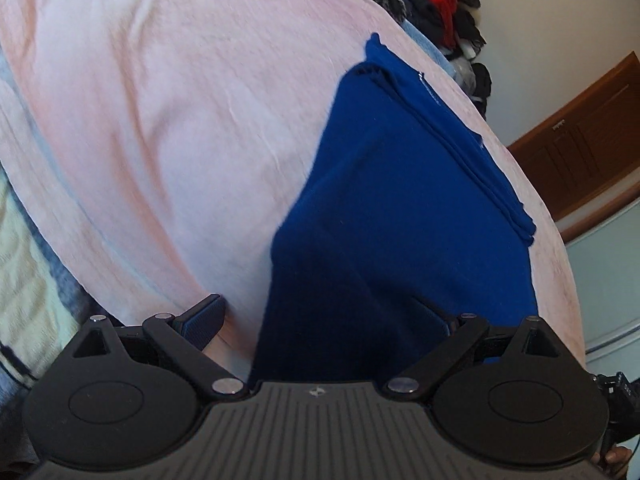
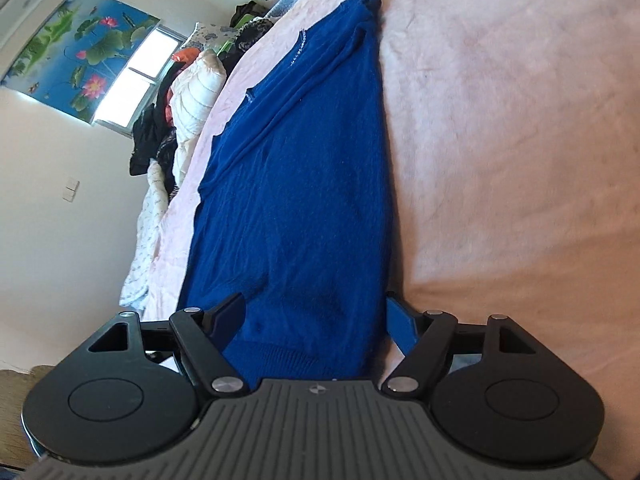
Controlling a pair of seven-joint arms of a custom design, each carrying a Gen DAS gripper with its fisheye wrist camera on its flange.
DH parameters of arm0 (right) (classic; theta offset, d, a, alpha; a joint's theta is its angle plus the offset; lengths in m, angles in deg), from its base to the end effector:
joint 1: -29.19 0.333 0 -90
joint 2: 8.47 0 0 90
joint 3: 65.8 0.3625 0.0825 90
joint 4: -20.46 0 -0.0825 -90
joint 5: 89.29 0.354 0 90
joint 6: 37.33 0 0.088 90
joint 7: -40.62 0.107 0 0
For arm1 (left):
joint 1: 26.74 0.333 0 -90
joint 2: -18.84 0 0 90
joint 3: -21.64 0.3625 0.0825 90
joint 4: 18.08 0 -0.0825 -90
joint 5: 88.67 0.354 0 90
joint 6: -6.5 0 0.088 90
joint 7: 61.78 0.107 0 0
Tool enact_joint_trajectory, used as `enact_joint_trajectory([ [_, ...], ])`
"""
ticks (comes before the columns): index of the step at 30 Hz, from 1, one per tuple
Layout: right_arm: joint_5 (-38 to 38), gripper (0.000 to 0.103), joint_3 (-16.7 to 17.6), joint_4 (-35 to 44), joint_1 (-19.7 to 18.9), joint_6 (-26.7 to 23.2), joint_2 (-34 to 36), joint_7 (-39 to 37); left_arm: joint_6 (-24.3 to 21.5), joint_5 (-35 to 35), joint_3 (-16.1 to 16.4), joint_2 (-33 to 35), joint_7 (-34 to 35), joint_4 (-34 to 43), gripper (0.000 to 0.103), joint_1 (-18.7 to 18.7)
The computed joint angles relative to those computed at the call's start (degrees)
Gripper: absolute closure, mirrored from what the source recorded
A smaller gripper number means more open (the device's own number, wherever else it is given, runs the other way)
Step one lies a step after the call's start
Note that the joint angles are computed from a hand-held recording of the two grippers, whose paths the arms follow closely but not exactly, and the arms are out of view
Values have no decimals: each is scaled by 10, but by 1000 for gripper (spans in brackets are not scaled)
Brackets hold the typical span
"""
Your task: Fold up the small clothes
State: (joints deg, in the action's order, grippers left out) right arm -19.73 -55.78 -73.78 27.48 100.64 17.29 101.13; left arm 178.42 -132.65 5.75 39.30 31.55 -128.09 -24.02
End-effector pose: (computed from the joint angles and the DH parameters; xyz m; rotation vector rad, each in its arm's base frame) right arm 0.6924 0.0860 0.4513 -1.3479 1.6720 0.4132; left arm 0.6473 -0.0779 0.4423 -2.4267 1.4551 -1.1874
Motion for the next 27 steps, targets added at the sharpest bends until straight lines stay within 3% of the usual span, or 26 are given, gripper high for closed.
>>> enact_joint_trajectory([
  [3,43,24,10,-3,-20,-48,5,-5,-6,-95,-59,5,58,8,8,52],
  [4,49,24,8,-3,-21,-57,5,-4,-15,-137,-75,7,85,13,20,69],
  [6,65,23,5,-2,-25,-77,8,0,-52,-197,-85,7,116,22,32,91],
  [10,78,24,-3,3,-22,-90,12,4,-138,-347,-109,9,233,36,32,141],
  [13,62,24,-9,8,-15,-91,13,8,-186,-428,-107,-1,323,35,32,155],
  [15,58,24,-9,9,-15,-92,14,8,-206,-437,-96,-5,351,38,32,149],
  [19,58,24,-8,10,-20,-100,15,8,-209,-359,-53,7,285,50,32,111],
  [24,53,23,-3,20,-33,-161,25,24,-235,-387,-22,4,305,49,34,93],
  [27,58,23,-4,17,-33,-171,24,27,-244,-440,-9,0,360,47,79,85],
])
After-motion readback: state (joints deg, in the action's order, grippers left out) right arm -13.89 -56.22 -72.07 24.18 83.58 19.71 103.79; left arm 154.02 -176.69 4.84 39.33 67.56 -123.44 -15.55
